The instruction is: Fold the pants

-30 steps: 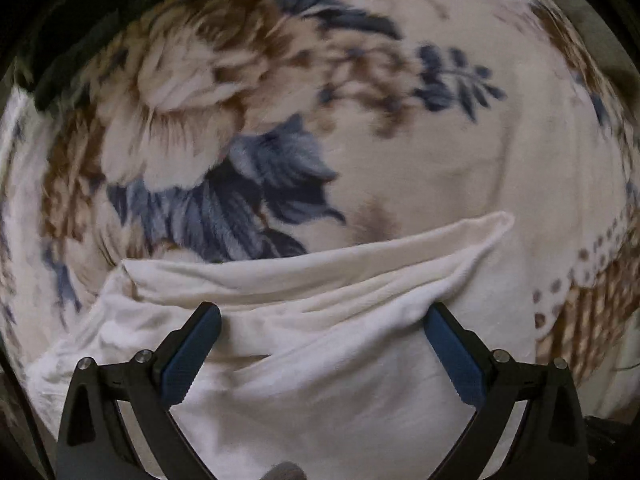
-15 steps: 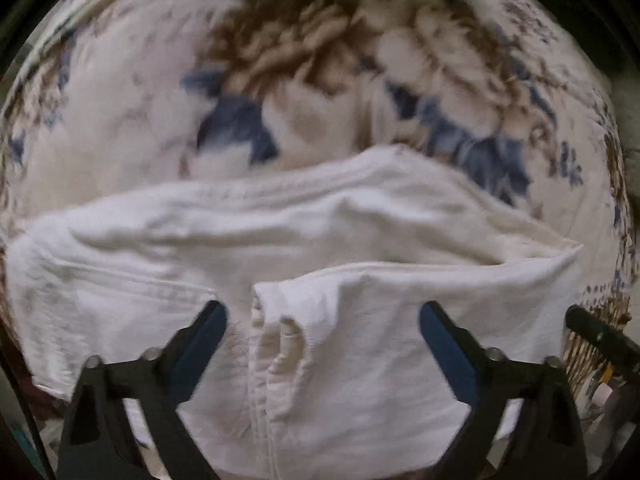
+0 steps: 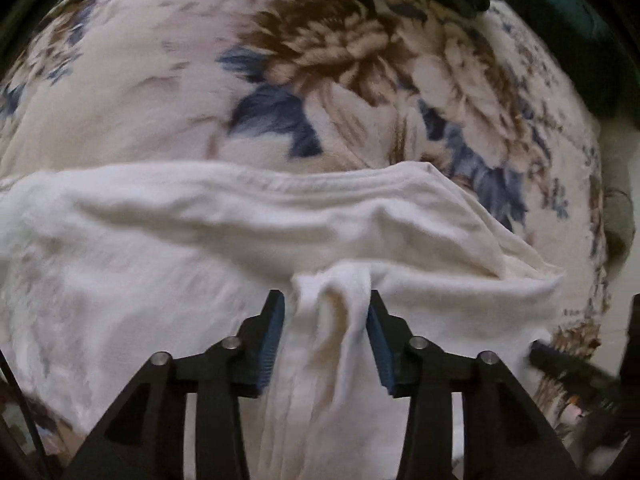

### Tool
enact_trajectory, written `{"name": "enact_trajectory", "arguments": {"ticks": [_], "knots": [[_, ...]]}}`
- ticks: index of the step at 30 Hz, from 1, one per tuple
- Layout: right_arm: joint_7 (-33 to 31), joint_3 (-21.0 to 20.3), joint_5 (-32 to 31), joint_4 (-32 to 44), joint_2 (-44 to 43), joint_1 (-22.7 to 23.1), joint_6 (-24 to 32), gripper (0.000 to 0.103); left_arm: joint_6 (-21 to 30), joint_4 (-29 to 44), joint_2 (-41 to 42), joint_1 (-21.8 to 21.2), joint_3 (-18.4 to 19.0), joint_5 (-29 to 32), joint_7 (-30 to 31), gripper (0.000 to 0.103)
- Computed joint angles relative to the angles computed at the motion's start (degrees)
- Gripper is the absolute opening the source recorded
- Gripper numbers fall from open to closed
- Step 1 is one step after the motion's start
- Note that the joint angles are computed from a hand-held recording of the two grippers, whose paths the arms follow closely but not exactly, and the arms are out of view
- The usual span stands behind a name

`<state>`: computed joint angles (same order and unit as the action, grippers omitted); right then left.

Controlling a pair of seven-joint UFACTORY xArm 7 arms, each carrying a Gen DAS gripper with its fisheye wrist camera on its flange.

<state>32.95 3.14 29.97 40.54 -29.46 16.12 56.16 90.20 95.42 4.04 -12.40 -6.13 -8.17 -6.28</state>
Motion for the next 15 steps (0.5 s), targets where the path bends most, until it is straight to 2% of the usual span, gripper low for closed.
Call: {"name": "enact_trajectory", "arguments": {"ticks": [4, 5, 7, 8, 9, 13, 15], "knots": [[-2.4, 1.7, 5.2, 0.7, 3.7, 4.9, 0.9, 0.045, -0.5, -6.4, -8.8, 3.1, 2.7, -3.3, 0.5, 0.044], [-1.6, 3.0, 5.0, 1.0, 4.8, 5.6, 1.3, 0.045, -0.6, -8.4, -12.0, 3.1, 2.3, -4.1, -0.7, 0.045], [0.6, 5.1, 2.5, 2.2, 5.8, 5.9, 1.3, 0.048, -4.6, -13.7, -17.5, 4.4, 3.8, -5.3, 0.3, 0.07], [1.1, 5.4, 1.8, 2.9, 6.2, 6.0, 1.3, 0.052, -7.7, -16.7, -19.8, 4.9, 4.1, -6.1, 0.1, 0.093], [1.6, 5.4, 1.6, 3.5, 6.4, 6.1, 1.3, 0.052, -10.6, -19.8, -22.5, 5.6, 4.3, -6.1, -1.3, 0.098], [3.4, 4.5, 2.3, 5.9, 7.5, 6.0, 2.3, 0.052, -14.7, -26.7, -29.2, 10.8, 6.1, -4.3, -13.9, 0.098], [3.9, 4.7, 0.1, 8.5, 9.0, 5.5, 3.5, 0.052, -16.4, -29.1, -31.3, 14.0, 8.2, -4.2, -20.0, 0.098]]}}
